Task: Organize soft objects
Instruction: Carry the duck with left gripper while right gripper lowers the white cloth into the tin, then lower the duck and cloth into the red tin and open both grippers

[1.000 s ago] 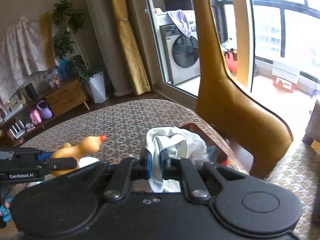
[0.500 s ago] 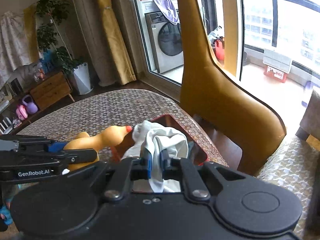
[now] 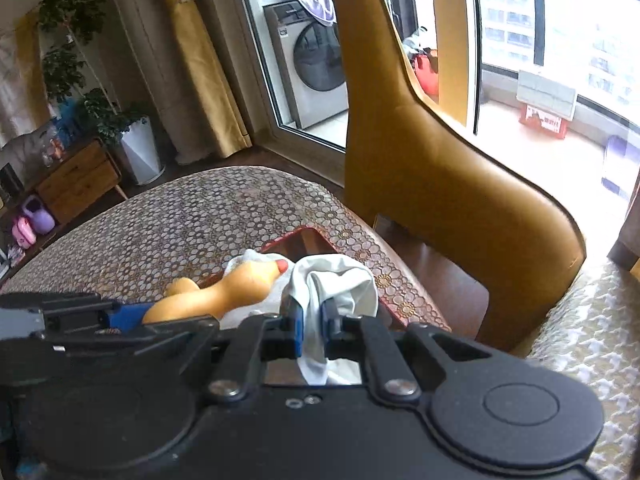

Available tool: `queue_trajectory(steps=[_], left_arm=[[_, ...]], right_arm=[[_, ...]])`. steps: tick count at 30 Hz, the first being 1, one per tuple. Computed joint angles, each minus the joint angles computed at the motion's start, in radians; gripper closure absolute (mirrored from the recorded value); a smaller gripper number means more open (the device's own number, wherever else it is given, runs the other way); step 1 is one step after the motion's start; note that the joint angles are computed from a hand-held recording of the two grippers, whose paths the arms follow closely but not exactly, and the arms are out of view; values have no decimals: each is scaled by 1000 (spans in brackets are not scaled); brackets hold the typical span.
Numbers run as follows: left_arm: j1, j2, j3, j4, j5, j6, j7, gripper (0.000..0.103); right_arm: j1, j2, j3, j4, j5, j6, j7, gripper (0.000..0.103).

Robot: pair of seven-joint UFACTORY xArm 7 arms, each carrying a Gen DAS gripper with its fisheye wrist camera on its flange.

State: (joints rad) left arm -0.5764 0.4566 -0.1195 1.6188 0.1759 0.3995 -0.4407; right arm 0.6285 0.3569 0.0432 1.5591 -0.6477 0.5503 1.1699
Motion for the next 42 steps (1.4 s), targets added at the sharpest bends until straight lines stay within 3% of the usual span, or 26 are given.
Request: queue_trajectory(steps=[10,23,26,28,30,42], left_arm=[[7,88,7,71,-26,42,9,73],[19,104,-3,63,-62,58,51,72],[15,102,0,61,-56,63,49,64],[9,95,5,55,-48,63,43,47],[2,86,12,43,-34,49,36,40],[16,-8,4,-70,-19,-8,15,33]], right_arm=[[-16,67,-9,1,82,-46,-50,94],[5,94,-29,-1,107,-58,-90,79],[7,85,-31,-16,108,-65,-85,77],[10,79,-30,-22,102,-61,-91,75],[17,73,-34,-29,84,-57,-87,73],[23,-11,-25,-115,-10,-75,-16,55]])
